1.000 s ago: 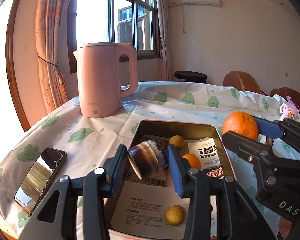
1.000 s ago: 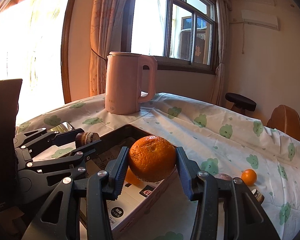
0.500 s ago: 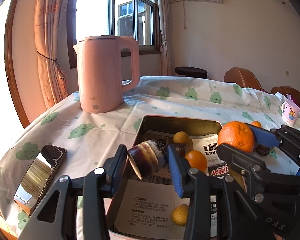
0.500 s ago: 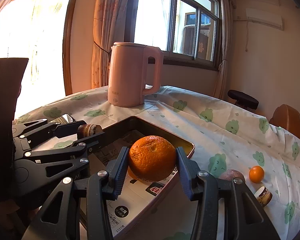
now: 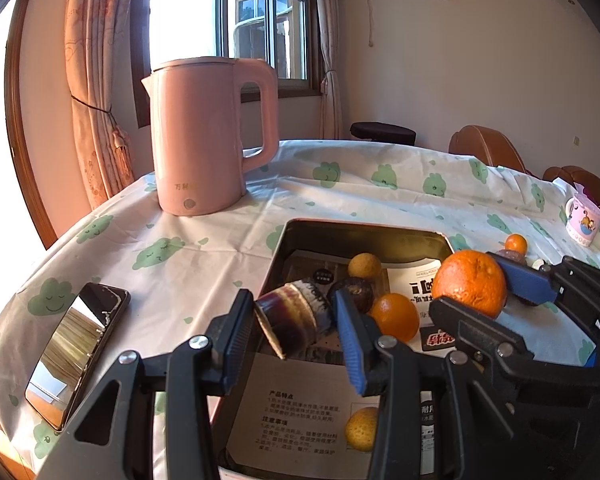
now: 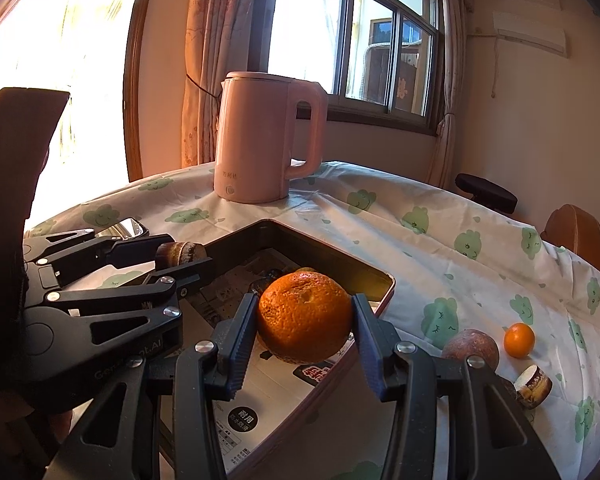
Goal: Organize fruits
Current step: 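Hold the cylindrical piece and large orange above the tin box, then open the left tool over the box while the right tool releases the large orange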
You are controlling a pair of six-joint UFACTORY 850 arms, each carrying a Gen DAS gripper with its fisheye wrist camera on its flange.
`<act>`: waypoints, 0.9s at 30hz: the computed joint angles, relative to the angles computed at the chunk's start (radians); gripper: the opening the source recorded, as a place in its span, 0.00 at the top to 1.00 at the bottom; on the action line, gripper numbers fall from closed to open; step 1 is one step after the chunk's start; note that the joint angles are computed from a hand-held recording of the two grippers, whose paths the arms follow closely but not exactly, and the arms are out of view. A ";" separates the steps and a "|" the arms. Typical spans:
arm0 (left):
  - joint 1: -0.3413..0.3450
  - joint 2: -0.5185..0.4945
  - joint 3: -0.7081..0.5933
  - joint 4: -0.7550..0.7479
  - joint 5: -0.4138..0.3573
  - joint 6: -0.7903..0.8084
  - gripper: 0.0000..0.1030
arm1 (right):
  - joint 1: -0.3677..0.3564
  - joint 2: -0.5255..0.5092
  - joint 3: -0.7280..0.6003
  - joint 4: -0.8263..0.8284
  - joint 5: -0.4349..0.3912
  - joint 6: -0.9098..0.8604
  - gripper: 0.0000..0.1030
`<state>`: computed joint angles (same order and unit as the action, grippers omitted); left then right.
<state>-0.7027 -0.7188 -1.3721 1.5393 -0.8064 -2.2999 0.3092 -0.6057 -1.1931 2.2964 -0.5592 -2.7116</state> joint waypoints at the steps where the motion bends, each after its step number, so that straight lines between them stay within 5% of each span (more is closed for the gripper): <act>1: 0.001 0.000 -0.001 -0.002 0.002 0.003 0.58 | 0.002 -0.002 -0.003 -0.002 0.010 0.003 0.52; 21: 0.004 -0.010 -0.019 -0.052 0.003 0.045 0.56 | -0.002 -0.036 -0.066 -0.189 0.067 0.207 0.51; 23: -0.002 -0.008 -0.014 -0.046 -0.024 0.028 0.53 | -0.001 -0.033 -0.060 -0.168 0.063 0.185 0.49; 27: -0.018 0.021 0.040 0.049 -0.072 -0.112 0.25 | -0.011 -0.015 -0.031 -0.096 0.035 0.114 0.41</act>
